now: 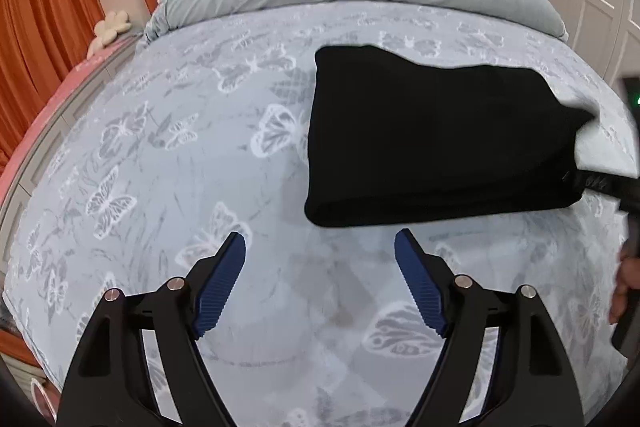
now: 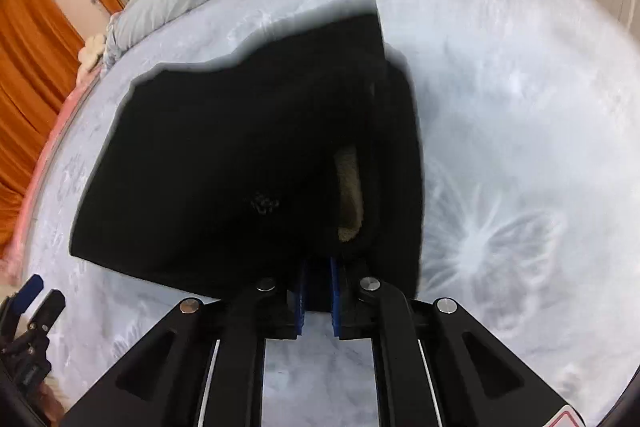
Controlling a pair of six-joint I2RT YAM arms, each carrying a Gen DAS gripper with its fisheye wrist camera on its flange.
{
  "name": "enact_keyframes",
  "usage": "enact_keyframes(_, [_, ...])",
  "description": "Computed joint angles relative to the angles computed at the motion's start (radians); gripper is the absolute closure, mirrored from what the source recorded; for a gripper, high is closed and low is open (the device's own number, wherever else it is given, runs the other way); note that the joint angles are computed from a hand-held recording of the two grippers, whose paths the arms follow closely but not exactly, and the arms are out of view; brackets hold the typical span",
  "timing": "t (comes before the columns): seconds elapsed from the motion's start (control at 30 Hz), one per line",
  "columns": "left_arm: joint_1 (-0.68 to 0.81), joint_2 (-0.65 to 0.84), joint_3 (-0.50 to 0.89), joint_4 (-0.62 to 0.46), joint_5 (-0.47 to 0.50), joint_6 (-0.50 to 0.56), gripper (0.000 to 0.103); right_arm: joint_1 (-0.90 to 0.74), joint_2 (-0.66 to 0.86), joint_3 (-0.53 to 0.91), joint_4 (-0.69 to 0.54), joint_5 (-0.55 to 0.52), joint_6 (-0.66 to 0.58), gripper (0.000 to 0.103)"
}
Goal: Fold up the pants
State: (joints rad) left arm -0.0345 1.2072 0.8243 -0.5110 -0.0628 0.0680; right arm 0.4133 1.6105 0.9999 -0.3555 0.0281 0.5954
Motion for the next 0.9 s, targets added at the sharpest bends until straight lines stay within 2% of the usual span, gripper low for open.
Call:
enact_keyframes(0.07, [0.005,0.0,-0.009,0.006,-0.002,0.009,0.027,-0.011,-0.056,0.009,-0.053,-0.033,0.044,0.088])
enact_keyframes(0.1, [0.007,0.0,-0.013,0.007,-0.005,0.012,0.026,0.003,-0.094,0.005,-0.078,-0.008,0.062,0.082])
enact_keyframes(0.17, [0.005,-0.006,-0.019,0.009,-0.009,0.01,0.021,0.084,-0.18,-0.008,-0.142,0.132,0.091,0.046])
enact_keyframes(0.23, [0.005,-0.022,-0.027,0.011,-0.007,0.009,0.017,0.166,-0.246,-0.027,-0.179,0.252,0.121,0.034])
enact_keyframes(0.3, [-0.006,-0.046,-0.037,0.012,-0.014,0.01,0.012,0.257,-0.296,-0.026,-0.214,0.335,0.157,0.031])
enact_keyframes(0.33, [-0.013,-0.061,-0.045,0.014,-0.017,0.009,0.011,0.292,-0.318,-0.026,-0.228,0.372,0.161,0.022])
enact_keyframes(0.37, [-0.02,-0.076,-0.051,0.015,-0.022,0.009,0.011,0.353,-0.318,-0.009,-0.255,0.454,0.176,0.013])
enact_keyframes(0.5, [-0.062,-0.192,-0.083,0.003,-0.042,0.021,0.007,0.494,-0.288,0.06,-0.428,0.693,0.229,0.011])
enact_keyframes(0.6, [-0.085,-0.316,-0.118,-0.003,-0.054,0.031,0.005,0.583,-0.303,0.064,-0.5,0.796,0.283,0.011])
enact_keyframes(0.67, [-0.084,-0.392,-0.13,-0.027,-0.037,0.026,0.005,0.643,-0.335,0.034,-0.529,0.828,0.361,0.011])
enact_keyframes(0.77, [-0.076,-0.49,-0.16,-0.09,-0.02,0.0,0.005,0.708,-0.365,-0.019,-0.516,0.815,0.467,0.011])
enact_keyframes(0.9, [-0.011,-0.511,-0.2,-0.174,0.049,-0.013,0.005,0.714,-0.348,-0.048,-0.499,0.765,0.504,0.011])
